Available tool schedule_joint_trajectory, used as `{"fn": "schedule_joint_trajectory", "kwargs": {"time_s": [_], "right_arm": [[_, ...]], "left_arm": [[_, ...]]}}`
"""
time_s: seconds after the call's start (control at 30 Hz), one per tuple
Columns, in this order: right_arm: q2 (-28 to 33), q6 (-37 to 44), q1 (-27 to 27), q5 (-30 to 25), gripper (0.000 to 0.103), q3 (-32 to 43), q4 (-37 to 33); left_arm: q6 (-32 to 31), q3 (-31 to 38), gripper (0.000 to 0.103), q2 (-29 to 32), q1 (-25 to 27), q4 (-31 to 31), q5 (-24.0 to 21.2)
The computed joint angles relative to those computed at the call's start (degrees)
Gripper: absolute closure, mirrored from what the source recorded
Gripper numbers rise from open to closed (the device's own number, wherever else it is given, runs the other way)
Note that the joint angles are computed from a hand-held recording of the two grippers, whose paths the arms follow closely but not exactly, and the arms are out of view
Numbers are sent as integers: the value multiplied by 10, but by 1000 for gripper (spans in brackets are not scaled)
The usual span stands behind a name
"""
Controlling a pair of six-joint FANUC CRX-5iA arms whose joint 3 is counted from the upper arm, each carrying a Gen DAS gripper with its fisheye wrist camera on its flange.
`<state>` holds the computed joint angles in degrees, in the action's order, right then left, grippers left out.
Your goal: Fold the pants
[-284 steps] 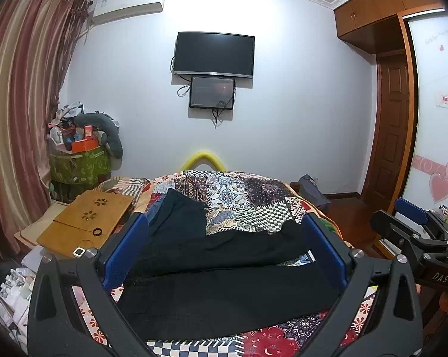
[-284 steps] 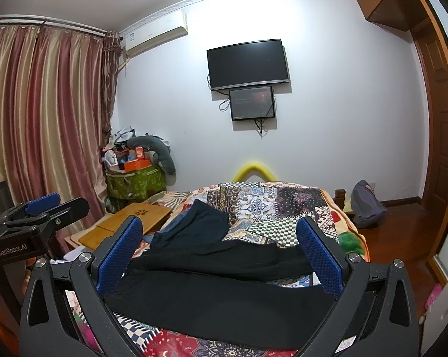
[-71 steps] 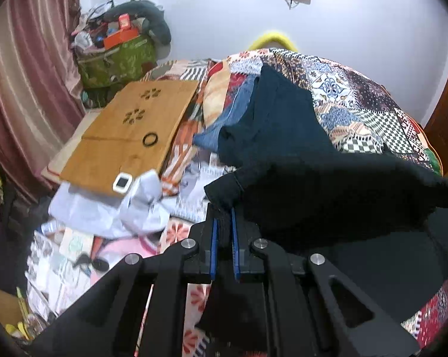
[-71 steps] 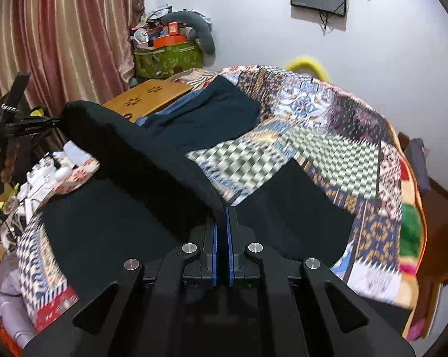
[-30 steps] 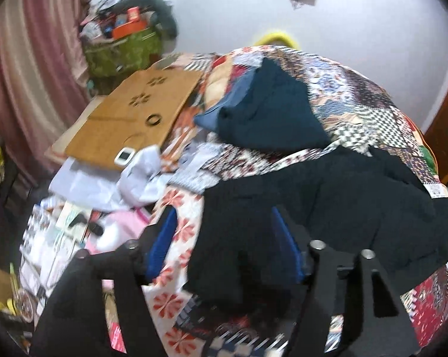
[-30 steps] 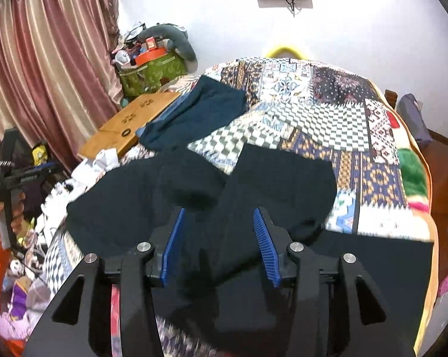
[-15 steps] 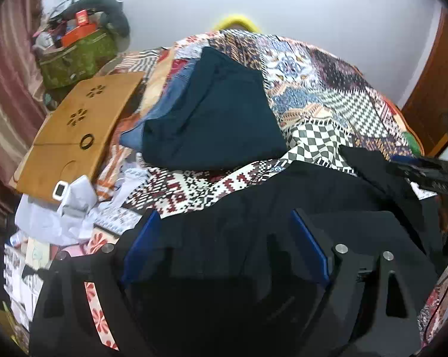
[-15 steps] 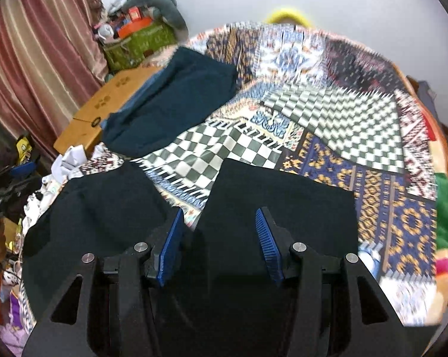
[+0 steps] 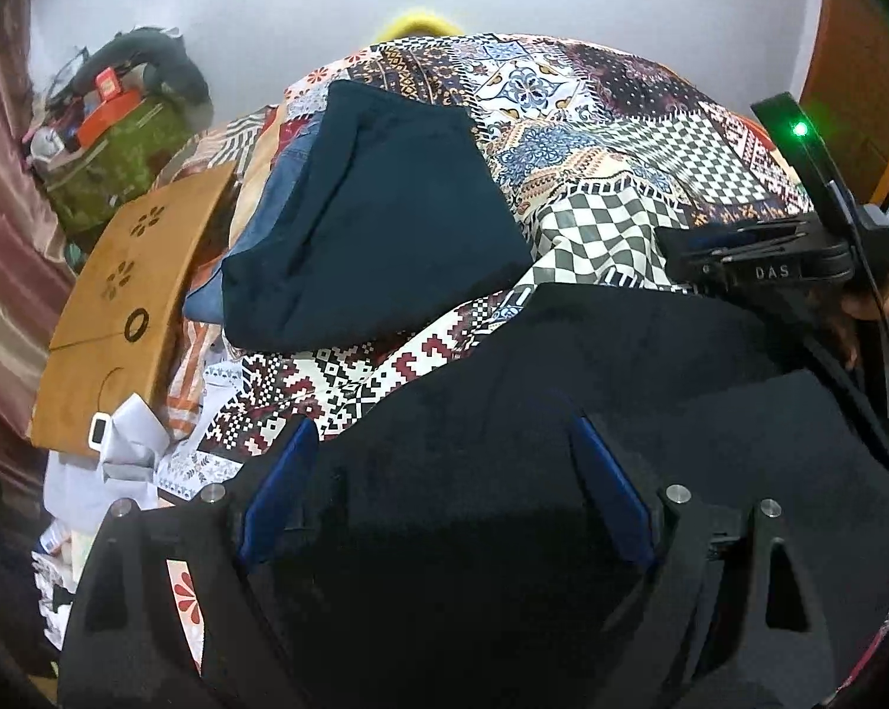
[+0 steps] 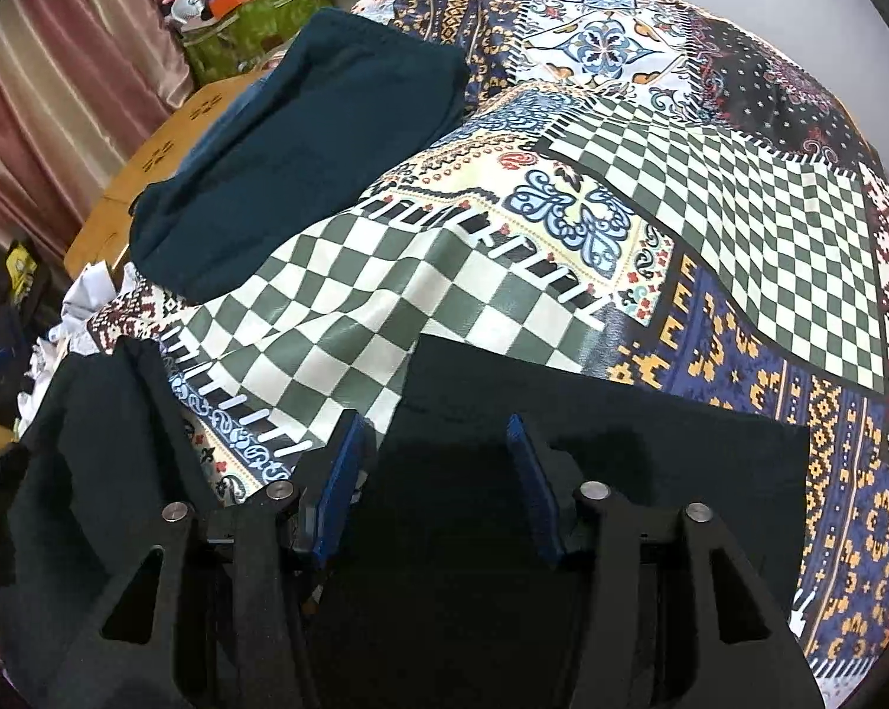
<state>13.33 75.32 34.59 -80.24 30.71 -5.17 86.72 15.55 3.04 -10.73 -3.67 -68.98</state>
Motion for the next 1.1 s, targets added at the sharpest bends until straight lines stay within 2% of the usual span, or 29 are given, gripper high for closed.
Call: {"fn": "schedule_joint_trajectory", "kwargs": {"time_s": [0.03, 0.1, 0.17, 0.33, 0.5, 0.73, 0.83, 0.97, 1.1], "right_arm": [[-1, 1, -2, 1, 72, -2, -2], [-4, -5, -8, -3, 89, 0, -13], [-12, -10, -8, -3, 95, -3, -10], [-93, -37, -12, 65, 96, -67, -6], [-181, -63, -12, 93, 96, -112, 42], [-266, -101, -30, 101, 96, -142, 87], [-313, -125, -35, 102, 96, -172, 110], [-375, -155, -21, 77, 96, -222, 148], [-423, -193, -19, 44, 96, -268, 148]], "left_arm": [[2, 1, 15, 0, -3, -5, -1], [6, 4, 15, 0, -6, -8, -5], [9, 5, 15, -2, -7, -3, -11], [8, 2, 14, -16, -12, 9, -22], [14, 26, 14, -12, -45, -10, -48], [6, 56, 9, 7, -90, 24, -68], [9, 79, 9, 24, -120, 20, -79], [17, 101, 9, 49, -148, 30, -93], [31, 106, 9, 58, -165, 31, -96]]}}
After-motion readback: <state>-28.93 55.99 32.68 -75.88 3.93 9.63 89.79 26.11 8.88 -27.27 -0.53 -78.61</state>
